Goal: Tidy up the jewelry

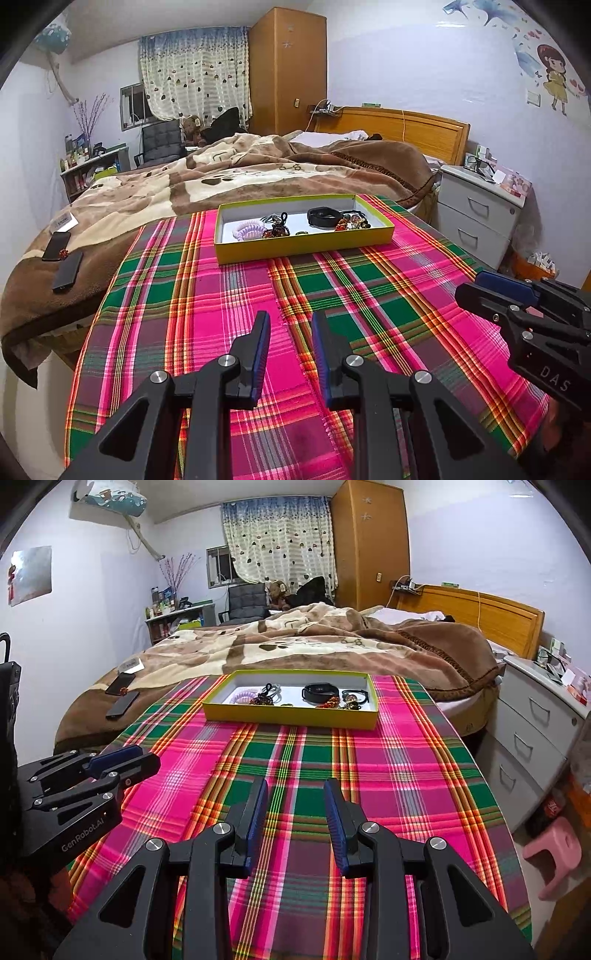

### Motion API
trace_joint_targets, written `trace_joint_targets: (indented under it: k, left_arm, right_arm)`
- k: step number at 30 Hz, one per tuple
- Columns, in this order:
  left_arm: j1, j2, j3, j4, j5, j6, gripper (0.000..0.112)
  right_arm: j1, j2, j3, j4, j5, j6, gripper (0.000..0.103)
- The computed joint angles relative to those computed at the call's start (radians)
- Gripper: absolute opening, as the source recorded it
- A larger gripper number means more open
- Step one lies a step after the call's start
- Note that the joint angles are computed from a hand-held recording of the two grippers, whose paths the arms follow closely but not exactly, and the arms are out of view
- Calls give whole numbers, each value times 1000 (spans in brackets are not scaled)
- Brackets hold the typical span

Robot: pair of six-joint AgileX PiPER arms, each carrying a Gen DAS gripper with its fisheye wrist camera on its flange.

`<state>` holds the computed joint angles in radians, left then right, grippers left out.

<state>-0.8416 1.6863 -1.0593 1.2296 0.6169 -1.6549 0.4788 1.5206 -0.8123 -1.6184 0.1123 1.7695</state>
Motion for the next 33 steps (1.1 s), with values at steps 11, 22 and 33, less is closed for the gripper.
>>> trace_joint_targets:
  k: [11, 22, 33]
  left_arm:
    - [8, 0, 9, 0, -13, -5, 22]
    - [6, 0, 17, 21, -11, -26, 22]
    - [-3, -7, 15, 25, 4, -26, 23]
  right_arm:
    - [1, 2, -8, 152, -8, -150, 32]
    - [2, 5, -12, 185, -8, -184, 32]
    - [2, 6, -11, 153, -10, -150, 32]
